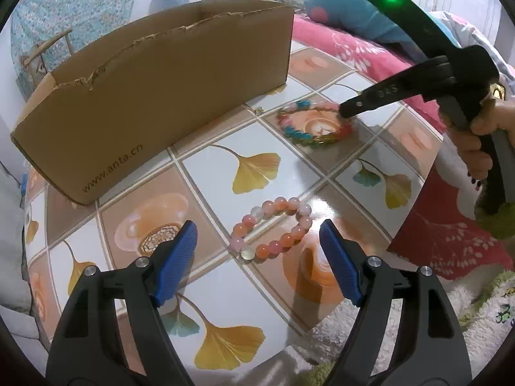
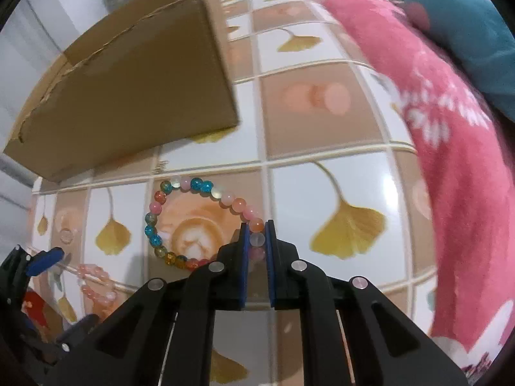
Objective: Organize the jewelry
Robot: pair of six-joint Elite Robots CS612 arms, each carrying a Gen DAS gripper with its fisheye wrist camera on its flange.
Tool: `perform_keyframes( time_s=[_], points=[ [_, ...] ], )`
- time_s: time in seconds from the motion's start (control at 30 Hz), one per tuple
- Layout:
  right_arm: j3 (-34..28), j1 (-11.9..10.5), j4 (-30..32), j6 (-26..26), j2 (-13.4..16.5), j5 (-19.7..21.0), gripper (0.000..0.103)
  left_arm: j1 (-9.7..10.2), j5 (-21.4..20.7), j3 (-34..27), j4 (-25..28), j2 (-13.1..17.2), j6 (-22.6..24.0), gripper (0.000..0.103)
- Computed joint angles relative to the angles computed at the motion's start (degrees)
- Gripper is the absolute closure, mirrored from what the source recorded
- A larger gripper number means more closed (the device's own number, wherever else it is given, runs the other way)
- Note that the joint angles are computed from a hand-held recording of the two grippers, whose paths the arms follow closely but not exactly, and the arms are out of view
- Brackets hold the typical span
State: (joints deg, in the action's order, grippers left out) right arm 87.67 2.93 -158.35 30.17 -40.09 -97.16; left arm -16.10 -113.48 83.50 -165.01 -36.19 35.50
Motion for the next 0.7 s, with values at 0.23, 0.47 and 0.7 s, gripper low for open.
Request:
perform_keyframes(
  time_s=[0.23,0.47,0.7],
  points=[
    [2.9,-0.8,-6.1,1.7,-1.6,2.3,0.091,0.40,-0.5,-0.6,0.3,0.1,-0.9,0.028],
    [0.8,-0.2,-13.8,-6.1,-0.2,8.7,0.073,0.61,-1.4,-0.4,0.7,-0.2,-0.5,0.028],
    [-6.3,0.2,-8.5,-11.2,4.3,11.8,0.073,-0.15,1.1,-0.2,0.9,0.1,0.9,0.028]
  ],
)
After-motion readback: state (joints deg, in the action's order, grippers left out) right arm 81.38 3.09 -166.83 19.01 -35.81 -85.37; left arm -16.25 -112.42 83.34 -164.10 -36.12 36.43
